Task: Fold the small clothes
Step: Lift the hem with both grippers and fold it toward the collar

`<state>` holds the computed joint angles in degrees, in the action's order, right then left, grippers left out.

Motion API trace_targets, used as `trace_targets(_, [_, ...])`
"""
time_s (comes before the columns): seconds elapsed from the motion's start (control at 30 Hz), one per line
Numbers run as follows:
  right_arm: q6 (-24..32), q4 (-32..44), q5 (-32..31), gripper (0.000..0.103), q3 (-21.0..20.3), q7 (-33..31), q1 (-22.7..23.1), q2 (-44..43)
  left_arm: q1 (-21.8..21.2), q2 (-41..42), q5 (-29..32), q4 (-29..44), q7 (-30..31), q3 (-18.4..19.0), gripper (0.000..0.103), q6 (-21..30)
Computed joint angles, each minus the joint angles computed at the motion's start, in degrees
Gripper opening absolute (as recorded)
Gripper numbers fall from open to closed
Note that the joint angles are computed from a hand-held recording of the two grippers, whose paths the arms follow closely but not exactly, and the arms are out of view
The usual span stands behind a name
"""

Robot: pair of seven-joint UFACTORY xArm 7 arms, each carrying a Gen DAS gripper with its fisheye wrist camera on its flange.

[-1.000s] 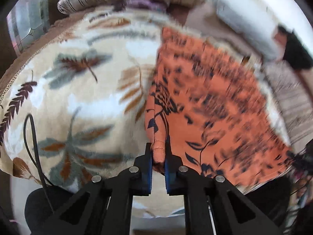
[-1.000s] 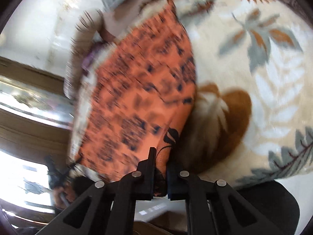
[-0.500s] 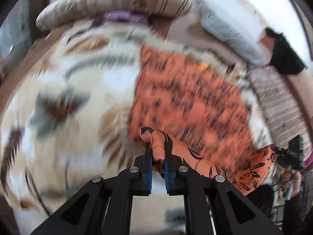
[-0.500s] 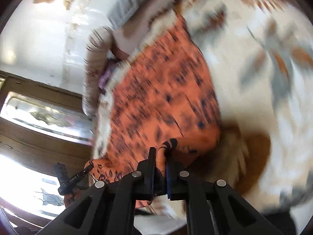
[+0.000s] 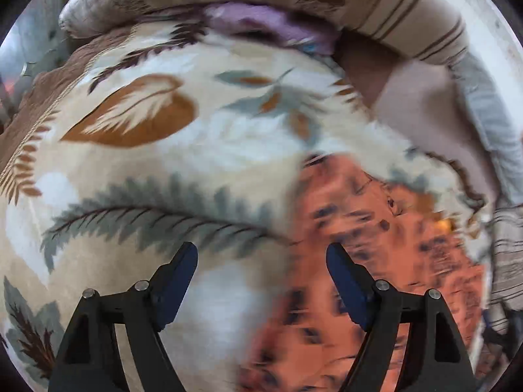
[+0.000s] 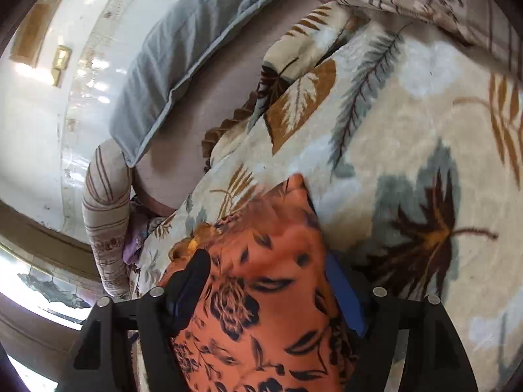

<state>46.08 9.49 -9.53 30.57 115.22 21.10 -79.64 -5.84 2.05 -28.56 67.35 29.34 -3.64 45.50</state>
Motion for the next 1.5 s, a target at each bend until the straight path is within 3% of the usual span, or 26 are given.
trace_targets(0.07, [3.3,3.3,0.9,0.076,7.1,4.6,1.5,0.7,1.5,-3.9,-5.4,-4.7,6.4,1.3,0.081,-2.2])
trace_targets(0.13, [2.8,7.4,2.3,0.076,13.0,9.3,2.9,4.3,2.3,-8.9,-11.4,-9.3,11.4,3.5,0.081,-2.6])
trace_targets(0.27, [-5.7,10.9,6.3,0.076,23.4,23.3,1.1,13.5,2.8,-20.7,-18.2,-18.8,18.6,10.0,0.082,7.6])
trace_targets(0.33, [-9.7,10.1,6.4,0.076,25.4,28.4,-0.3,15.9,2.3,-23.4,-18.6,-22.1,19.2,10.7,0.082,10.0])
trace_targets(0.4, [-9.2,10.1,4.6,0.076,26.0,30.8,-1.8,15.4,1.7,-25.0,-18.5,-25.1,17.9,10.1,0.082,10.0])
trace_targets(0.47, [-11.8,7.8,3.0,0.076,25.6,34.2,-3.2,13.7,0.8,-25.6,-18.7,-27.5,14.7,8.2,0.082,6.0])
trace_targets(0.63, [-12.2,6.6,0.9,0.076,23.1,39.0,-5.6,15.9,-2.1,-22.2,-18.0,-26.9,8.3,6.0,0.081,0.0])
trace_targets(0.7, [-10.2,7.7,-1.1,0.074,22.3,39.2,-6.8,17.0,-3.0,-20.4,-17.5,-25.4,6.8,5.8,0.069,-1.4])
trace_targets(0.73, [-10.7,8.4,-2.2,0.067,22.8,40.0,-8.4,18.2,-3.0,-19.6,-15.7,-24.8,5.3,5.2,0.034,-2.6])
trace_targets(0.77, [-11.2,8.5,-3.3,0.056,21.9,39.5,-9.4,19.8,-2.2,-17.9,-13.3,-23.5,3.2,4.0,0.020,-2.4])
trace_targets(0.8, [-11.4,8.7,-4.5,0.027,19.4,36.7,-9.6,22.7,-3.0,-16.5,-13.4,-22.1,2.4,5.3,0.017,-0.7])
trace_targets(0.87, [-11.1,8.5,-5.8,0.013,16.2,35.0,-7.8,24.2,-2.8,-16.0,-11.6,-20.0,1.1,5.2,0.014,1.2])
trace_targets(0.93, [-9.1,9.0,-7.1,0.010,13.4,32.7,-5.5,23.6,-3.0,-18.3,-12.0,-19.5,2.9,5.6,0.014,1.8])
trace_targets(0.97, [-5.2,10.3,-7.9,0.010,12.3,30.6,-3.7,22.0,-3.1,-19.9,-12.6,-19.5,3.9,6.2,0.014,2.3])
trace_targets(1.1, [3.0,18.2,-10.9,0.009,10.1,22.5,-3.8,20.6,-3.2,-28.8,-13.8,-19.9,4.6,9.3,0.013,7.4])
trace_targets(1.23, [11.6,26.3,-8.7,0.009,12.7,17.6,-2.7,18.5,-1.6,-38.6,-11.6,-23.2,4.7,14.0,0.013,15.4])
trace_targets(1.33, [12.2,28.6,-3.7,0.011,15.7,16.6,-0.2,18.6,3.1,-48.2,-6.0,-30.3,6.8,17.2,0.015,18.3])
trace_targets(1.4, [12.5,28.4,1.3,0.016,16.7,15.2,2.8,22.0,5.3,-50.1,-3.0,-35.4,8.4,17.4,0.027,15.1])
trace_targets(1.43, [9.8,25.5,4.1,0.021,17.1,15.9,5.1,23.3,5.6,-49.0,-1.2,-37.5,9.8,17.1,0.046,13.2])
trace_targets(1.47, [8.0,23.0,6.0,0.026,17.3,17.4,6.7,23.9,6.5,-46.1,2.0,-38.6,9.6,15.9,0.048,12.0])
trace_targets(1.5, [7.9,20.5,9.6,0.040,17.2,19.9,9.5,25.6,7.5,-42.0,4.1,-38.3,8.7,15.3,0.048,11.7])
